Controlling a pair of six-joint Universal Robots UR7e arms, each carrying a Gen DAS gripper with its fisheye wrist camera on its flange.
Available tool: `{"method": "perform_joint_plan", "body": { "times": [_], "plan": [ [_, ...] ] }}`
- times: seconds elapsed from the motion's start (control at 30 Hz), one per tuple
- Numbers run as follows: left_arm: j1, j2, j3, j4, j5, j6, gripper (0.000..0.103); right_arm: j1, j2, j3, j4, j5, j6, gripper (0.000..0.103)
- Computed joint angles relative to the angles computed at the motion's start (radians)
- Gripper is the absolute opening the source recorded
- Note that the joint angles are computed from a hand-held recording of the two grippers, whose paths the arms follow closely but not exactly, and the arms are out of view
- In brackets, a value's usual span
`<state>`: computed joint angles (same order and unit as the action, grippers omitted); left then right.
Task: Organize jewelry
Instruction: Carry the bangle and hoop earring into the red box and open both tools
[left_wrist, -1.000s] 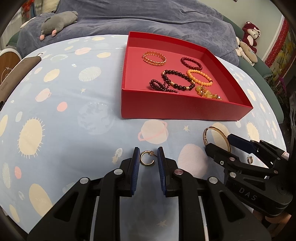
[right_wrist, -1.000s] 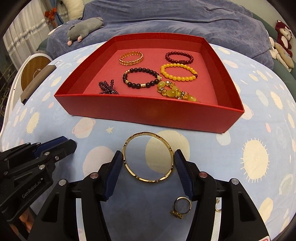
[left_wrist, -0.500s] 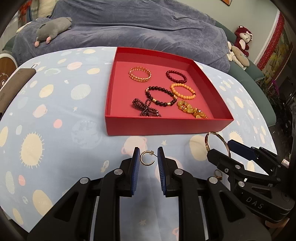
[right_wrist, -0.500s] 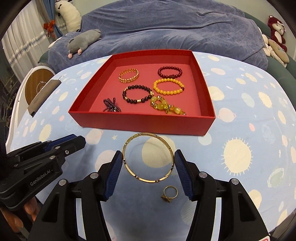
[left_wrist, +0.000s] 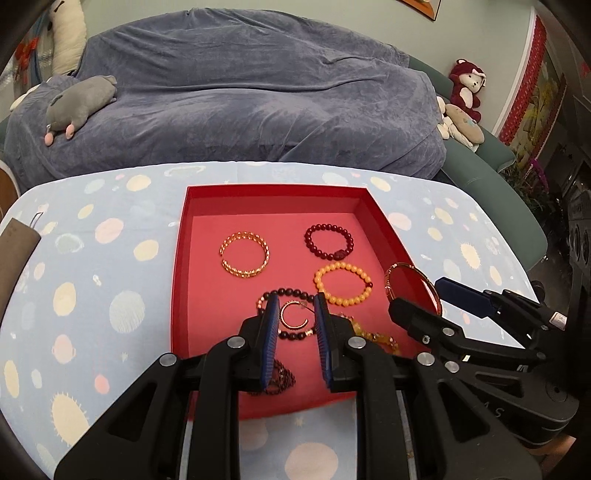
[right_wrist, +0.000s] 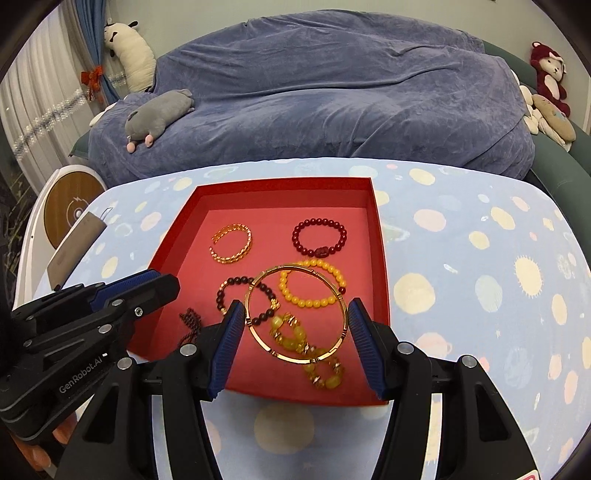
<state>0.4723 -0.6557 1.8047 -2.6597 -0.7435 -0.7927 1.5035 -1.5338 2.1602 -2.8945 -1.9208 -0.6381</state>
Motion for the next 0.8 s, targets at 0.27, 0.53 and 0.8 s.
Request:
{"method": "perform_joint_plan", "body": {
  "times": [0.27, 0.53, 0.8],
  "plan": [
    [0.07, 0.053, -0.076, 0.021, 0.001, 0.036, 0.019, -0.015, 0.113, -0.077, -0.007, -0.014, 0.009, 0.056],
    [0.104, 0.074, -0.102, 0.04, 0.006, 0.057, 0.019, -0.015, 0.17, -0.102, -0.022, -0.03, -0.006, 0.056],
    [0.114, 0.081, -0.112, 0.064, -0.002, 0.047, 0.019, -0.013, 0.186, -0.115, -0.022, -0.041, -0.028, 0.057]
  ]
}}
